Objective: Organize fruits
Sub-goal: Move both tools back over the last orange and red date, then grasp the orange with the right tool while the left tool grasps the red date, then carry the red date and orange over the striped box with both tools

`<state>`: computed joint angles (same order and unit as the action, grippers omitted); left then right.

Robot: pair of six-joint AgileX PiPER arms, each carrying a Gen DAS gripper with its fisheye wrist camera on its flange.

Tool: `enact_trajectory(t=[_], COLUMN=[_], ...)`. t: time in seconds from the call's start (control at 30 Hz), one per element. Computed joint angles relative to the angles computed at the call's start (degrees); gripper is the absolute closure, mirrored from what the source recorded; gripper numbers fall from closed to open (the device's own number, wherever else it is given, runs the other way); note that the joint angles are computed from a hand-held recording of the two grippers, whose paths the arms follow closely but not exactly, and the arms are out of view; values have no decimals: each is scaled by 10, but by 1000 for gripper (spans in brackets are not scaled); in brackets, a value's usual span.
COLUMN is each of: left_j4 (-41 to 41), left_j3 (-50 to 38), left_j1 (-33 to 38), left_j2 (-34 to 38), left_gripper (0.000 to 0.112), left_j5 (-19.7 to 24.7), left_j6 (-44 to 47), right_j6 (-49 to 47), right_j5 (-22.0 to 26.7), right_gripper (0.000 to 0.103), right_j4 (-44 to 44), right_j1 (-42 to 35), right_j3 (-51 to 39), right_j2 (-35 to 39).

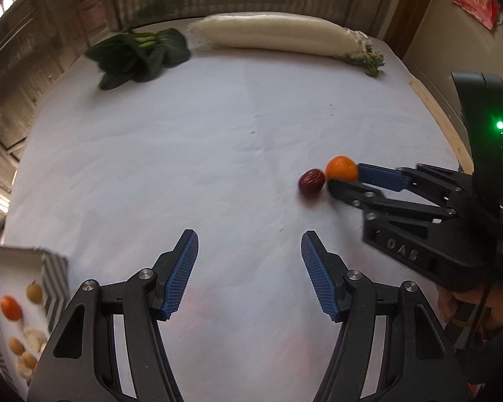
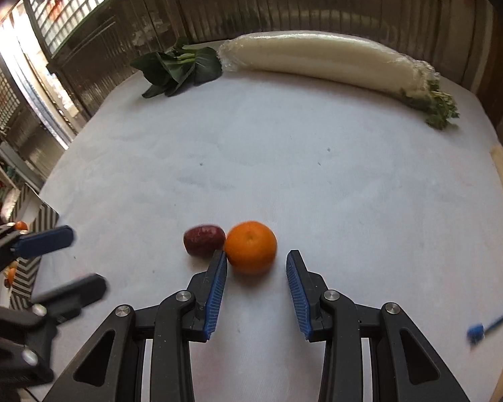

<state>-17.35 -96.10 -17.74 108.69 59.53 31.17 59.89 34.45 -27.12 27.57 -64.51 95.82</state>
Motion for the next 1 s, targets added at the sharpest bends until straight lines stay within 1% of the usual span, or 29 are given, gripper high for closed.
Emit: enact_trajectory(t=[0.03,0.1,0.17,0.3,0.4,0.6,0.63,0.67,0.7,0.73,0.77,0.87,1.0], left_j4=[-1,2,3,-3,-11,-24,-23,-21,-14,-10,-11,-22,-21], left_j3=[-8,-24,-44,-83,-108,-149,-149,-146,-141,-129,-127,-131,-85], left_j1=[-5,-16,-26,-40,-49,-60,-62,-63,-65,-66,-65,-54,-40], left_j2=[7,23,41,75,95,128,129,128,127,120,119,118,86], left_gripper=[48,48,48,48,48,49,52,69,80,83,91,91,91], left_j5=[3,5,9,24,30,44,42,40,34,21,20,37,22], left_j6=[1,4,9,21,31,39,39,41,40,41,41,38,39], right_j6=[-9,-29,-29,38,56,83,88,89,88,84,84,94,101], right_j5=[-7,-23,-31,-33,-29,-29,-30,-31,-30,-31,-30,-28,-15], right_gripper=[68,73,73,74,74,74,74,74,74,74,74,74,74], right_j4=[2,14,15,-31,-36,-45,-46,-46,-44,-42,-41,-45,-49], right_j1=[-3,-10,-15,-21,-28,-28,-26,-26,-24,-26,-24,-14,14], right_j3=[1,5,15,65,91,115,117,119,119,115,115,110,95], right_j2=[3,-1,-7,-54,-78,-95,-97,-97,-97,-93,-93,-91,-85])
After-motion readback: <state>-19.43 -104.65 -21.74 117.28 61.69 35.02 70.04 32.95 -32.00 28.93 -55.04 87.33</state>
